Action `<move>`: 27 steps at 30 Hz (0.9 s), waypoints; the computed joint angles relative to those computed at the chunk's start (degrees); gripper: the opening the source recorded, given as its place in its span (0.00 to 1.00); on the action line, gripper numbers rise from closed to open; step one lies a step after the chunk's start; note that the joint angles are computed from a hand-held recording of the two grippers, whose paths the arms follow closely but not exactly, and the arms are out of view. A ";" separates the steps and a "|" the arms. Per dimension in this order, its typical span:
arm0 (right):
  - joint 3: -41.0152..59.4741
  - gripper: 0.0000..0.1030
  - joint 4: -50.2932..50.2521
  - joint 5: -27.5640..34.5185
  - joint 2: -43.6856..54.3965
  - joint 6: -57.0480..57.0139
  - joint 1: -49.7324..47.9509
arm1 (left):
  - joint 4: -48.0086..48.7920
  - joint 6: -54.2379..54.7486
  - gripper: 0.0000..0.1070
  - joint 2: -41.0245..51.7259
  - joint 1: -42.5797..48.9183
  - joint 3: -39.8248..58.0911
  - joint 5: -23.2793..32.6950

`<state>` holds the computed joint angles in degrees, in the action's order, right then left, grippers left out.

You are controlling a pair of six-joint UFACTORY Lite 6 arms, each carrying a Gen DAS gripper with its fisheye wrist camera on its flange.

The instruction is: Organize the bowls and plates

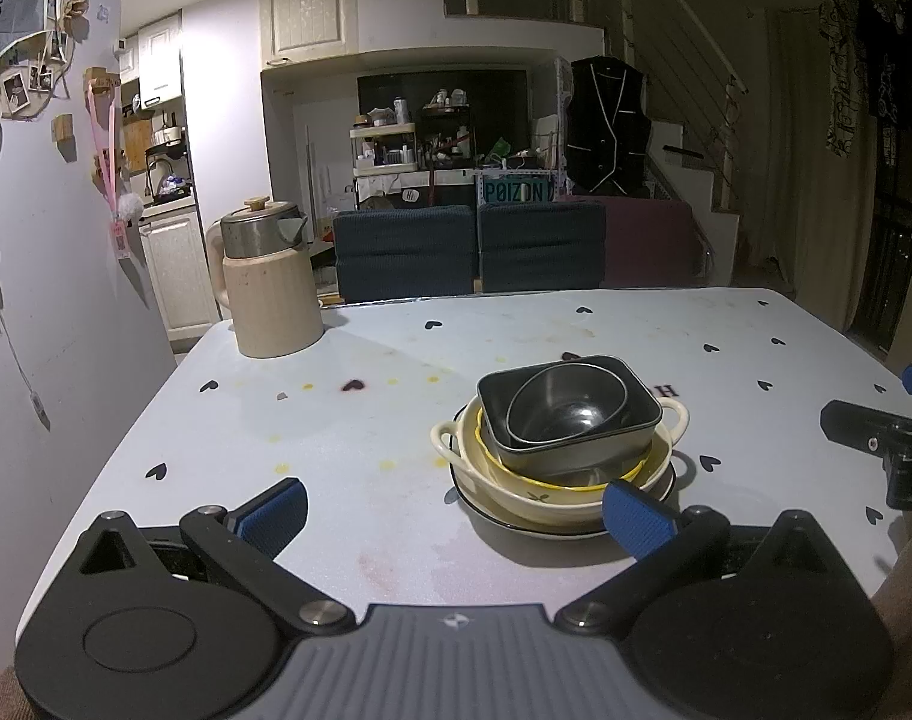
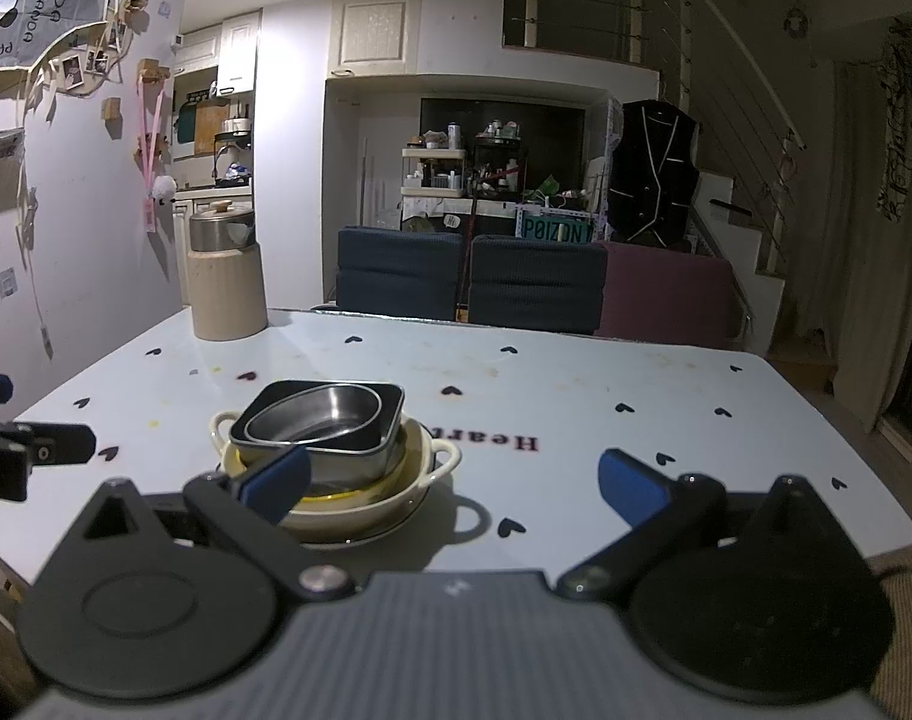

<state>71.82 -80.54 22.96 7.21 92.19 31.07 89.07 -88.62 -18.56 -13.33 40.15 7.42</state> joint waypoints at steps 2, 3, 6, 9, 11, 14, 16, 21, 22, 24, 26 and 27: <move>-0.02 1.00 -0.07 -0.03 -0.02 0.02 -0.02 | 0.00 -0.04 0.96 0.03 -0.06 0.04 -0.01; 0.00 1.00 -0.10 0.02 0.00 0.05 0.01 | 0.13 -0.22 0.96 0.03 -0.14 0.02 0.05; -0.03 1.00 0.01 -0.07 -0.03 -0.03 -0.05 | 0.22 -0.38 0.96 0.08 -0.41 0.09 0.36; -0.18 1.00 -0.13 -0.07 -0.13 0.00 -0.08 | -0.07 -0.22 0.96 0.09 -0.63 0.11 0.52; -0.28 1.00 -0.22 -0.02 -0.16 0.05 -0.04 | -0.14 -0.12 0.96 0.04 -0.51 0.09 0.42; -0.29 1.00 -0.24 -0.04 -0.17 0.16 -0.05 | 0.17 -0.36 0.96 0.05 -0.46 0.08 0.37; -0.32 1.00 -0.24 -0.06 -0.20 0.13 -0.06 | -0.03 -0.16 0.96 0.06 -0.31 0.08 0.29; -0.91 1.00 -0.53 -0.45 -0.58 0.14 -0.50 | -0.06 -0.46 0.96 0.23 -0.83 0.21 0.72; -1.07 1.00 -0.64 -0.58 -0.69 0.21 -0.63 | 0.02 -0.40 0.96 0.15 -0.50 0.15 0.44; -1.07 1.00 -0.72 -0.58 -0.69 0.27 -0.61 | 0.29 -0.78 0.96 0.15 -0.58 0.15 0.45; -1.18 1.00 -0.79 -0.68 -0.77 0.26 -0.71 | 0.76 -1.30 0.96 0.29 -0.81 0.23 0.96; -1.15 1.00 -0.78 -0.70 -0.75 0.23 -0.71 | 1.07 -1.72 0.96 0.50 -1.16 0.37 1.50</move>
